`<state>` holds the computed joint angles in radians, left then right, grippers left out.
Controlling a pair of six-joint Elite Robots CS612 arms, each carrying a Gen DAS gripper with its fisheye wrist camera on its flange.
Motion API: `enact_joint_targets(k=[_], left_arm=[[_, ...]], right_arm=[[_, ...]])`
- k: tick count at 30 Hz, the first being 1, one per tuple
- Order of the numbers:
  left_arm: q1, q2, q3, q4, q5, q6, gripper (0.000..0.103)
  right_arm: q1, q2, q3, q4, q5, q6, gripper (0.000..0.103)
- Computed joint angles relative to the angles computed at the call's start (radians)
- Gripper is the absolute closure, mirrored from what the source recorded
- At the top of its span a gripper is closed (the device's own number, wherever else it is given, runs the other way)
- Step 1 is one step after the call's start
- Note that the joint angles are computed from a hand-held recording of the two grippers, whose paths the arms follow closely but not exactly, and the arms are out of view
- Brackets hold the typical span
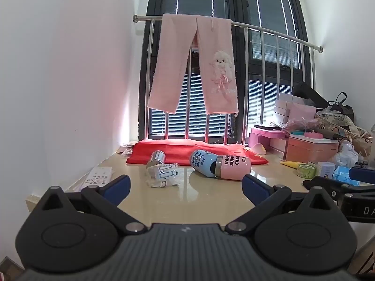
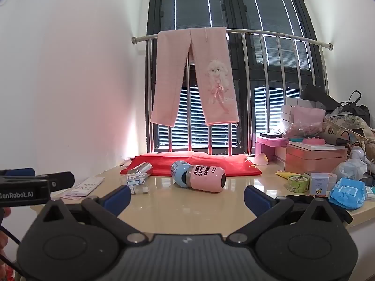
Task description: Flip cup upright
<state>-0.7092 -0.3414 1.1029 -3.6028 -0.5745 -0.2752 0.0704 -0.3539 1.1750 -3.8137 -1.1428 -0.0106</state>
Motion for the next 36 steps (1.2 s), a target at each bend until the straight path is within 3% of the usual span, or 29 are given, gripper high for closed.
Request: enact_joint_targets(k=[36], left_arm=[[-0.002,0.007,-0.013,-0.005,0.001,0.008,0.0]], right_arm=[[0.0,0.0,0.001,-0.003,0.0,0.004,0.0]])
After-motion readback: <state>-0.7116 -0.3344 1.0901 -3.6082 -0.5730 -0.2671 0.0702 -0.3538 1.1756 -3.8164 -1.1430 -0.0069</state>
